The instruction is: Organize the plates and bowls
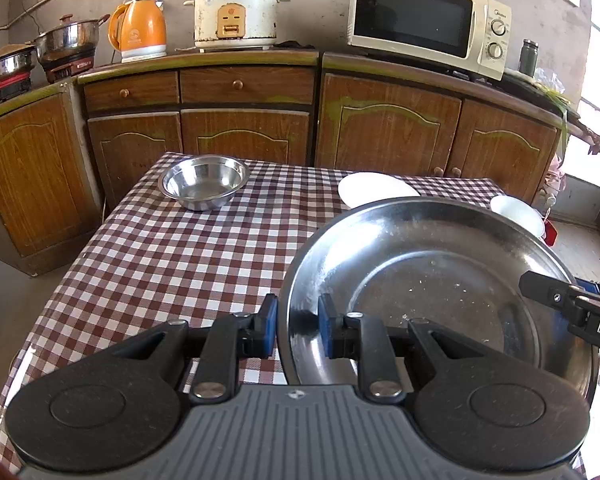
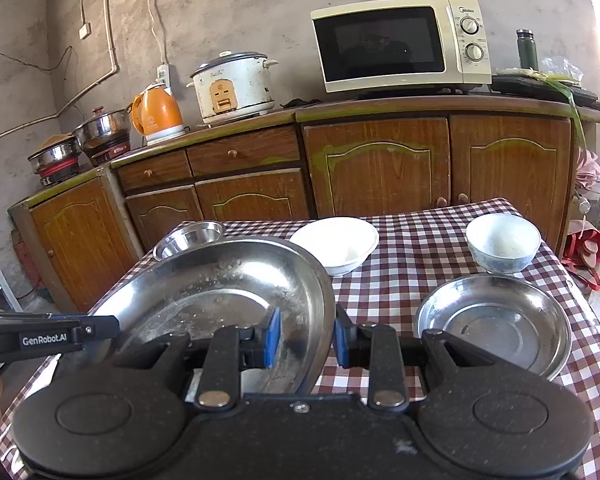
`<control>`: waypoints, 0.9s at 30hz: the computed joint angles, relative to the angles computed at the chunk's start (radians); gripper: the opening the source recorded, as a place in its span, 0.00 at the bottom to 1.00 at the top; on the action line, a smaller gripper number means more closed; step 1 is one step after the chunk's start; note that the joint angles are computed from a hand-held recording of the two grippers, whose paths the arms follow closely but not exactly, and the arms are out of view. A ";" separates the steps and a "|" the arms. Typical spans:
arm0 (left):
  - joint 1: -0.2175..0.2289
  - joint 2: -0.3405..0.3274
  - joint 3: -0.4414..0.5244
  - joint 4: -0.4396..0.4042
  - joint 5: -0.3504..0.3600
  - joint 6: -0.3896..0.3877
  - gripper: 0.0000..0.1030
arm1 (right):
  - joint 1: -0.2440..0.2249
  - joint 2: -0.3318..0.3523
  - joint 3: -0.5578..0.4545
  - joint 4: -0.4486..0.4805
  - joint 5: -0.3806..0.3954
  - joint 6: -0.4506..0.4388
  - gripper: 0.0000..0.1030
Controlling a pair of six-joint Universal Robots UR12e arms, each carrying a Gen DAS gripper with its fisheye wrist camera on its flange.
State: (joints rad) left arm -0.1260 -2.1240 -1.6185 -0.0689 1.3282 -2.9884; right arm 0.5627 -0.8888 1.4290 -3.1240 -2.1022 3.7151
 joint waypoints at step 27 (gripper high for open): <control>-0.008 0.008 -0.018 -0.012 -0.033 0.021 0.22 | 0.013 -0.029 0.049 -0.023 -0.058 0.016 0.34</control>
